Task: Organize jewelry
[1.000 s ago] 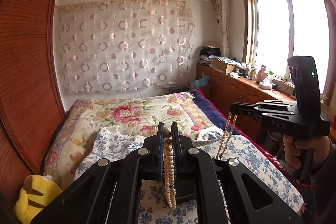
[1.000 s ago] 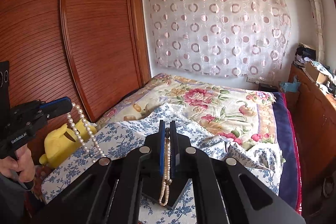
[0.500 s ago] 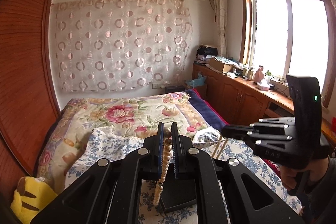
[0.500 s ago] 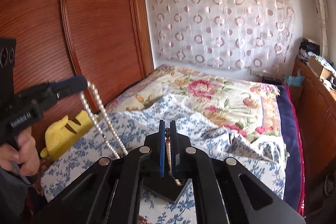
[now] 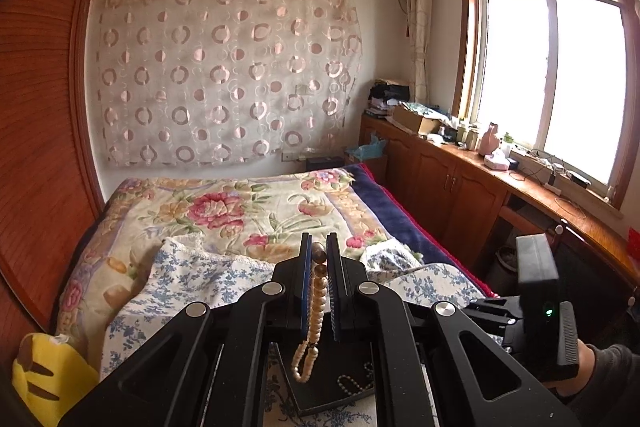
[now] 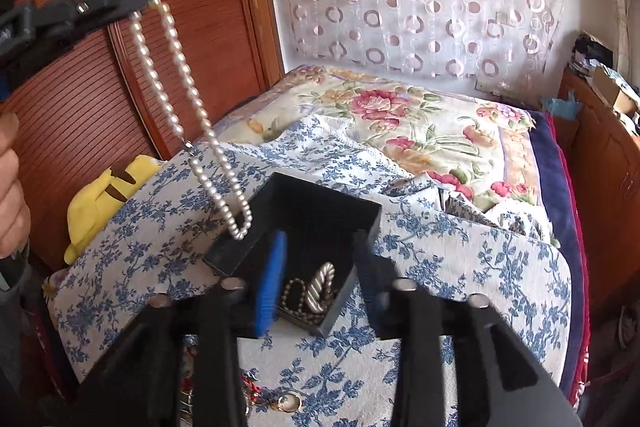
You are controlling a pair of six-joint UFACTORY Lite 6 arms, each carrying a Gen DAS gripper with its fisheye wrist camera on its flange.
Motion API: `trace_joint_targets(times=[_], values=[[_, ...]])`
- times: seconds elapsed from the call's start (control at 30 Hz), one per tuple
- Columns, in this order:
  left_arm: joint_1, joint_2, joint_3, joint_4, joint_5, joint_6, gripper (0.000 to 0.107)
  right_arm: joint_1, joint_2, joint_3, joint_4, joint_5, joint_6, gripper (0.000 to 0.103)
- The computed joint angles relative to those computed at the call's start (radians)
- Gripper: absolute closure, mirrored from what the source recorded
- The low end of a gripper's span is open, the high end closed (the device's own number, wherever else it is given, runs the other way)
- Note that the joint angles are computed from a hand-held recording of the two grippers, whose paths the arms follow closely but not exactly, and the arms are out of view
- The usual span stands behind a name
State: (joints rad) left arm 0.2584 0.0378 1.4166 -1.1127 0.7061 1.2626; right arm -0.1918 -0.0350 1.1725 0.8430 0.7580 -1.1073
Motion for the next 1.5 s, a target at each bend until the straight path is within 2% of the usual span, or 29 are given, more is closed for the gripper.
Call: trace_joint_targets(times=[0.23,0.27,0.3,0.4,0.63,0.8,1.0,1.13,1.2,1.33,1.37,1.43,1.5], values=[[-0.052,0.006,-0.1,0.024,-0.108,0.04,0.1,-0.084,-0.038,-0.076,0.062,0.047,-0.094,0.063],[-0.061,-0.002,-0.127,0.023,-0.131,0.056,0.095,-0.088,-0.047,-0.091,0.065,0.045,-0.103,0.063],[-0.064,-0.007,-0.142,0.025,-0.143,0.064,0.083,-0.094,-0.055,-0.103,0.067,0.046,-0.112,0.063],[-0.047,-0.05,-0.224,-0.025,-0.154,0.156,0.08,-0.112,-0.097,-0.16,0.083,0.052,-0.147,0.063],[0.049,-0.181,-0.464,-0.091,-0.119,0.366,0.076,-0.15,-0.241,-0.339,0.127,0.055,-0.236,0.063],[0.157,-0.264,-0.635,-0.104,-0.058,0.497,0.073,-0.149,-0.356,-0.49,0.124,0.048,-0.269,0.063],[0.282,-0.307,-0.742,-0.067,0.037,0.564,0.071,-0.133,-0.485,-0.64,0.107,0.033,-0.292,0.063],[0.334,-0.328,-0.794,-0.029,0.094,0.568,0.071,-0.171,-0.529,-0.701,0.092,0.065,-0.29,0.063],[0.338,-0.346,-0.826,-0.023,0.096,0.573,0.067,-0.184,-0.543,-0.721,0.085,0.076,-0.291,0.063],[0.336,-0.364,-0.876,-0.01,0.094,0.587,0.066,-0.209,-0.55,-0.753,0.084,0.1,-0.308,0.064],[0.334,-0.37,-0.888,-0.011,0.088,0.592,0.066,-0.213,-0.546,-0.754,0.086,0.106,-0.312,0.064],[0.324,-0.361,-0.892,-0.007,0.077,0.586,0.066,-0.223,-0.525,-0.747,0.094,0.123,-0.319,0.075],[0.315,-0.359,-0.893,-0.006,0.067,0.579,0.066,-0.227,-0.519,-0.744,0.097,0.131,-0.32,0.078]])
